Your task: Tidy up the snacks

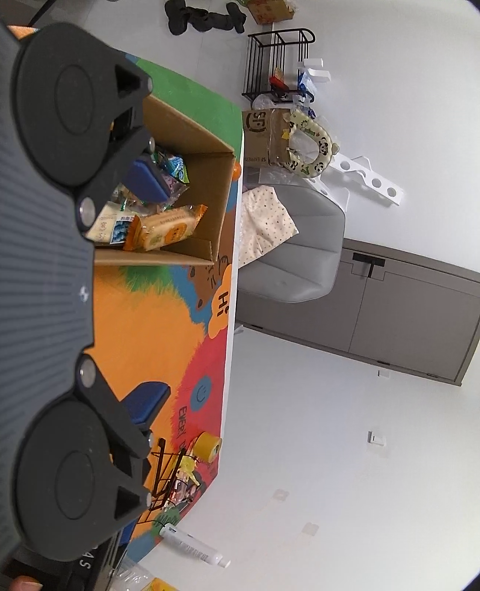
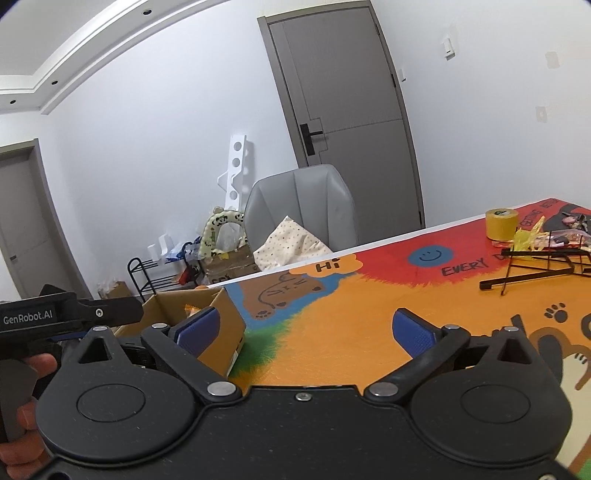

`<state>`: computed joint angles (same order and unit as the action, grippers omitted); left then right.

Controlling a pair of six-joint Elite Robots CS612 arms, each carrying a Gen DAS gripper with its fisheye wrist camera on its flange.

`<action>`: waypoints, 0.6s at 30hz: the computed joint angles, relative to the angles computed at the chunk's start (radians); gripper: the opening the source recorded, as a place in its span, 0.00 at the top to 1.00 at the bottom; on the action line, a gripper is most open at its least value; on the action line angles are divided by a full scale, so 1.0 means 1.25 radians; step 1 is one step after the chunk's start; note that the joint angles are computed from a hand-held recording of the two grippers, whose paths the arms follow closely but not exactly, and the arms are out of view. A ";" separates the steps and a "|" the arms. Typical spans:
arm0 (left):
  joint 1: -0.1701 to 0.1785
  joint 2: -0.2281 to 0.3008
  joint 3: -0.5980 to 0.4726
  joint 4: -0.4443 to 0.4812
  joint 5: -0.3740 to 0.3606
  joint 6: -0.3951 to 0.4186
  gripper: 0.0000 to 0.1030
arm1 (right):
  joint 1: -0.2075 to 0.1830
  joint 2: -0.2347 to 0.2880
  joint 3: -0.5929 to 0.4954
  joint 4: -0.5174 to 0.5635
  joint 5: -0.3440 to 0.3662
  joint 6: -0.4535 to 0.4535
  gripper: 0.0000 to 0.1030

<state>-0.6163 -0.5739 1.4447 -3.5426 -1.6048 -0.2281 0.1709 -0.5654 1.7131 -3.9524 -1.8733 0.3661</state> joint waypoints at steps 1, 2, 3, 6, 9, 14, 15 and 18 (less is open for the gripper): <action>0.000 -0.003 0.004 -0.004 0.000 -0.001 0.00 | 0.000 -0.001 0.004 -0.003 -0.001 -0.001 0.00; 0.000 -0.005 0.010 -0.011 -0.001 -0.001 0.00 | 0.001 -0.004 0.010 -0.008 0.000 -0.004 0.00; 0.000 -0.007 0.014 -0.016 -0.003 0.002 0.00 | 0.001 -0.006 0.014 -0.012 -0.001 -0.006 0.00; -0.002 -0.015 0.030 -0.030 0.002 0.016 0.00 | 0.003 -0.012 0.028 -0.027 -0.004 -0.020 0.00; -0.003 -0.023 0.045 -0.039 -0.002 0.024 0.00 | 0.004 -0.018 0.043 -0.041 -0.004 -0.031 0.00; -0.007 -0.037 0.077 -0.066 -0.004 0.057 0.00 | 0.005 -0.028 0.069 -0.065 0.011 -0.055 0.00; -0.007 -0.039 0.083 -0.072 -0.001 0.062 0.00 | 0.005 -0.029 0.075 -0.071 0.017 -0.058 0.00; -0.005 -0.047 0.103 -0.090 -0.002 0.065 0.00 | 0.007 -0.034 0.090 -0.075 0.017 -0.053 0.00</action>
<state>-0.6231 -0.6321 1.5740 -3.6556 -1.6070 -0.1466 0.1797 -0.6075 1.8259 -4.0461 -1.8526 0.2997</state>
